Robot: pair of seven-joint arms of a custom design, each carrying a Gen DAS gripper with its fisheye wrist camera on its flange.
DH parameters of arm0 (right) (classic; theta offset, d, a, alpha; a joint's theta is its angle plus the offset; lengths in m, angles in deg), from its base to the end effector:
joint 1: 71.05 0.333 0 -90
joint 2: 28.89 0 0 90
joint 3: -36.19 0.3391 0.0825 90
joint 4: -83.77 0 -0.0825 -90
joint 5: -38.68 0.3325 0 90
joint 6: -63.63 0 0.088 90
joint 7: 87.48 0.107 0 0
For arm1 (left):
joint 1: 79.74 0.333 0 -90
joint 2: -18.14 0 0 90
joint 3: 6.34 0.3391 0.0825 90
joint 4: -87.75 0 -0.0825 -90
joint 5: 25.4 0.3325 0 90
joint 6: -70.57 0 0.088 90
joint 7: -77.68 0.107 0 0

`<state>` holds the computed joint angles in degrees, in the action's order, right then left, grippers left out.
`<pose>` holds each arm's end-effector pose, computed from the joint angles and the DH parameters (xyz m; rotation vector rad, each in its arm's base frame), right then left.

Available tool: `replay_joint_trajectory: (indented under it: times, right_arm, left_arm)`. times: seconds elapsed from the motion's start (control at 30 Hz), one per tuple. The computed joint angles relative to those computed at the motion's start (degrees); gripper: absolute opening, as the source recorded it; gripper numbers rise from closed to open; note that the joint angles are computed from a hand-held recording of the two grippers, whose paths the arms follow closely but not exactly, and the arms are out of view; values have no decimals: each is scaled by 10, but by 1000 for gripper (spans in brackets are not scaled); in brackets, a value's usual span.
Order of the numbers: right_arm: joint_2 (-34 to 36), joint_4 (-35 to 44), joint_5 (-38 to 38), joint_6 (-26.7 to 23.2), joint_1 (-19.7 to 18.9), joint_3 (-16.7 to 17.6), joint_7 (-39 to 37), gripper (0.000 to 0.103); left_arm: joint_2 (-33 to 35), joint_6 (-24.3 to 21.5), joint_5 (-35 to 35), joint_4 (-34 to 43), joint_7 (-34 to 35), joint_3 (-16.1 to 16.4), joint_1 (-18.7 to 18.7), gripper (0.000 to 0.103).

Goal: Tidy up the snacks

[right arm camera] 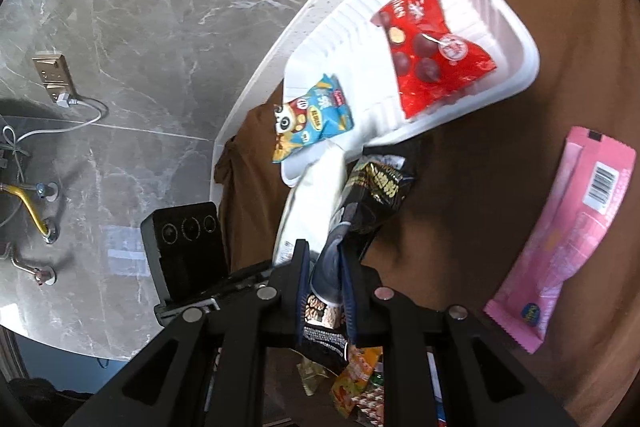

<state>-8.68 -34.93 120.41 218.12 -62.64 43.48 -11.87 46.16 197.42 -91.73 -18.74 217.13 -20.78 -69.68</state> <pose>0.5559 0.1176 0.3282 -0.9548 2.2154 0.5334 0.6118 -0.0604 0.3273 1.6267 -1.7879 1.1137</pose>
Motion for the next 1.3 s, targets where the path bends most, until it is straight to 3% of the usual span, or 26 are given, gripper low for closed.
replay_joint_trajectory:
  times: [0.27, 0.4, 0.63, 0.9, 0.93, 0.97, 1.0, 1.07, 1.17, 1.23, 1.3]
  right_arm:
    - [29, 47, 81, -10, -14, -2, -61, 18]
    - [54, 81, 72, -4, -17, -9, -59, 18]
    - [113, 145, -28, 16, -36, -6, 1, 18]
    - [166, 201, -183, 21, -47, -5, 96, 19]
    - [168, 202, -208, 24, -42, -10, 113, 21]
    - [169, 203, -237, 26, -35, -18, 134, 34]
    - [168, 202, -257, 33, -31, -21, 147, 56]
    - [164, 194, -279, 55, -30, -19, 164, 68]
    - [156, 188, -320, 68, -34, -13, 177, 69]
    - [147, 183, -361, 74, -28, -17, 193, 69]
    - [136, 182, -429, 84, 0, -44, 226, 70]
  left_arm:
    - [11, -4, -37, 46, -8, 0, 15, 19]
    - [33, 13, -32, 85, -35, 1, 14, 19]
    - [97, 54, 19, 177, -108, -15, 14, 19]
    - [150, 139, 136, 259, -189, -20, -21, 20]
    - [152, 147, 157, 264, -203, -17, -27, 20]
    - [155, 155, 176, 270, -218, -14, -33, 20]
    - [155, 169, 195, 270, -230, -9, -41, 20]
    - [158, 184, 220, 273, -248, -12, -43, 21]
    - [150, 226, 261, 261, -275, -10, -55, 22]
    - [131, 278, 288, 232, -283, -6, -65, 23]
    - [106, 332, 309, 195, -285, -7, -69, 26]
